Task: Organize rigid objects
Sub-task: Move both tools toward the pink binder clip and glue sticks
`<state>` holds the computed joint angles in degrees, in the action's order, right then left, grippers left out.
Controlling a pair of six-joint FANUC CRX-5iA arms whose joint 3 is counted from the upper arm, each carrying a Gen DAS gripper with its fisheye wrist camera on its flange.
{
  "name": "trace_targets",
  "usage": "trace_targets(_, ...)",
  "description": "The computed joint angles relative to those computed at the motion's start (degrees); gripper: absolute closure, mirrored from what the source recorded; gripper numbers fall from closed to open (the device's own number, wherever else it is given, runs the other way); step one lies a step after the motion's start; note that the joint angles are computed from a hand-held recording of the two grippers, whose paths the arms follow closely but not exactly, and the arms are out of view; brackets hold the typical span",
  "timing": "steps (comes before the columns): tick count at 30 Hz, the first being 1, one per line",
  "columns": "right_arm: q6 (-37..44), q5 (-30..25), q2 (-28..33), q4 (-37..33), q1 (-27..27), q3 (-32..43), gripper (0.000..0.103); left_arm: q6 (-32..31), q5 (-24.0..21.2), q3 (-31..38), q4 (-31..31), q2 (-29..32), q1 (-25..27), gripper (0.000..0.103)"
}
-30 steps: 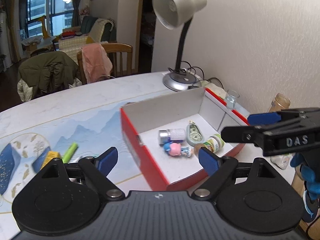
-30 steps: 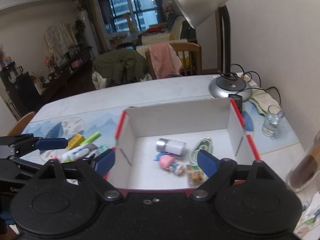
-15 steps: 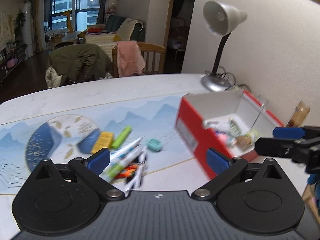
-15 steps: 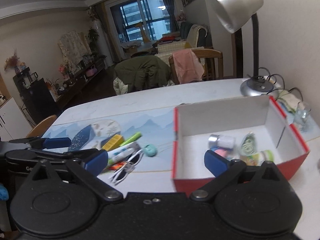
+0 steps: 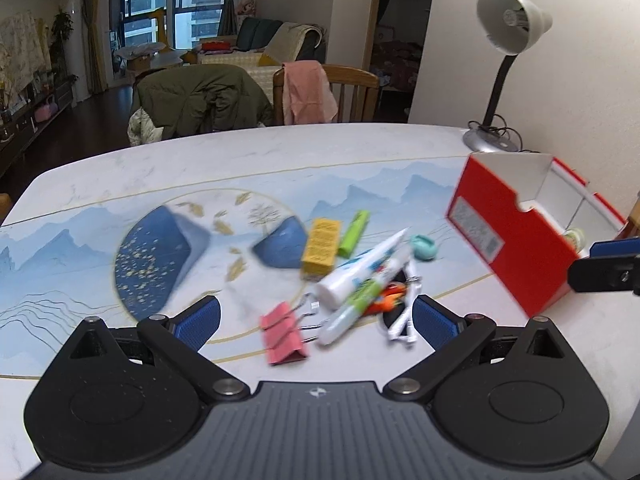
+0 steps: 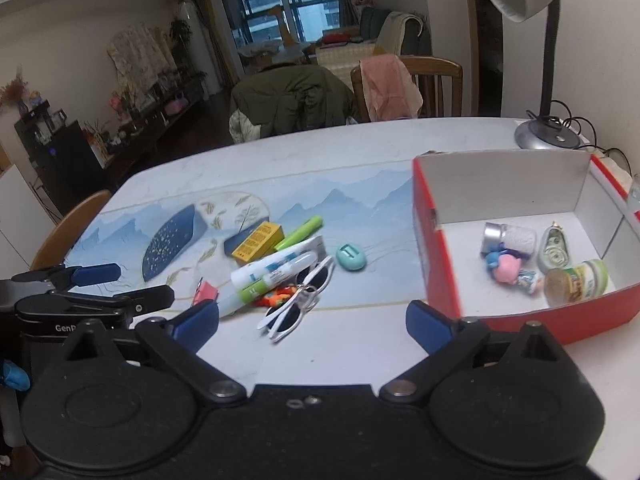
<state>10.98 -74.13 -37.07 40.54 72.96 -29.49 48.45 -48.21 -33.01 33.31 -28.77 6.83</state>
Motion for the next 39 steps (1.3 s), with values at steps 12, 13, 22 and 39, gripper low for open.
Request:
trace_targets(12, 5.8, 7.0, 9.6, -5.6, -7.6, 4.9, 0.016, -11.9, 2.8, -3.4, 4.6, 5.2, 3.0, 0.000)
trace_targets(13, 6.8, 7.7, 10.5, -6.2, -8.3, 5.3, 0.016, -12.5, 2.9, -3.5, 5.1, 5.9, 2.9, 0.000)
trace_targets(22, 14.0, 10.6, 17.3, -13.2, -14.1, 9.3, 0.034, -13.2, 4.0, -2.6, 5.6, 11.1, 1.7, 0.001)
trace_targets(39, 21.5, 12.1, 24.8, -19.5, -20.0, 14.5, 0.047, -38.7, -1.6, -3.7, 16.0, 15.5, 3.3, 0.001)
